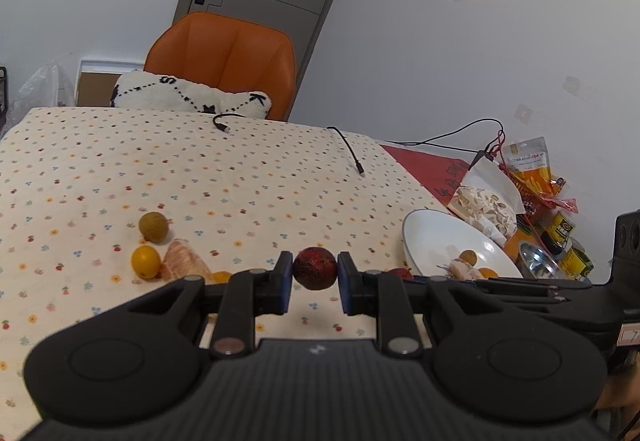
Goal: Organize fruits
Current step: 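Carry the held plum and red apple over the white plate with both tools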
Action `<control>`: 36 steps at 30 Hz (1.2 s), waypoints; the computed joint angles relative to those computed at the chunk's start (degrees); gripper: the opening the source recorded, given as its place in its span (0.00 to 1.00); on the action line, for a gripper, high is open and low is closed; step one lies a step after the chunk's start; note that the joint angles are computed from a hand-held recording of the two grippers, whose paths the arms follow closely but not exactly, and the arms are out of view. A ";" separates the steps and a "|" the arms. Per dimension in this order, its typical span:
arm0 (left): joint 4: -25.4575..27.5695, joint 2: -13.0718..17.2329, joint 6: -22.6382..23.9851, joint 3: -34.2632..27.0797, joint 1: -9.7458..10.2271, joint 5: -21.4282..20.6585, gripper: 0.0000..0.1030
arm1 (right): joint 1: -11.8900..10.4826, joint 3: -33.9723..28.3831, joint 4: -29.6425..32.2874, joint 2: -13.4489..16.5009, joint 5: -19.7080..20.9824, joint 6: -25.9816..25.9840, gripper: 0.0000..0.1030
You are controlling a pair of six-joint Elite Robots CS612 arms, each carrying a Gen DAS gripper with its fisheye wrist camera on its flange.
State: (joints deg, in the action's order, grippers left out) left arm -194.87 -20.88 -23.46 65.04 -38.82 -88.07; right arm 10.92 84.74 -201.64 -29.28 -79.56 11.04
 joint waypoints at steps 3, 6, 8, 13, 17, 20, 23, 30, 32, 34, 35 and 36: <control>0.24 0.33 0.19 -0.79 -0.21 -0.64 0.21 | -0.33 0.89 -0.64 -0.41 -0.68 0.18 0.19; 0.70 0.79 0.58 -1.88 -0.45 -1.31 0.21 | -0.70 1.87 -1.46 -0.85 -1.54 0.47 0.19; 1.01 1.04 0.90 -2.51 -0.62 -1.71 0.21 | -1.03 2.40 -1.92 -1.06 -2.04 0.79 0.19; 1.78 1.71 1.56 -4.07 -1.01 -2.69 0.21 | -1.70 3.71 -3.00 -1.60 -3.34 1.46 0.19; 2.36 2.21 1.92 -5.16 -1.28 -3.40 0.21 | -2.20 4.69 -3.81 -2.04 -4.39 2.03 0.19; 3.04 2.69 2.17 -6.18 -1.46 -4.08 0.21 | -2.65 5.48 -4.66 -2.30 -5.17 2.79 0.19; 3.64 3.15 2.49 -7.18 -1.62 -4.83 0.21 | -3.06 6.12 -5.15 -2.44 -6.02 3.42 0.19; 5.35 4.29 3.02 -9.73 -1.94 -6.43 0.21 | -3.82 7.60 -6.03 -2.73 -7.75 4.41 0.19; 5.81 4.65 3.05 -10.57 -2.01 -6.90 0.21 | -4.01 8.14 -6.25 -2.88 -8.22 4.58 0.19; 6.31 5.03 3.59 -11.48 -2.18 -7.02 0.21 | -4.19 8.68 -6.44 -3.02 -8.69 4.91 0.19; 6.57 5.22 3.70 -11.92 -2.24 -7.20 0.21 | -4.31 8.93 -6.56 -3.09 -8.86 5.13 0.19; 6.84 5.38 3.77 -12.33 -2.33 -7.46 0.21 | -4.38 9.23 -6.69 -3.18 -9.11 5.33 0.19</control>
State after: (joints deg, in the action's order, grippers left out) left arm -188.03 -15.49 -19.69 52.71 -41.15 -95.53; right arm 6.54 93.97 -208.33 -32.46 -88.67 16.36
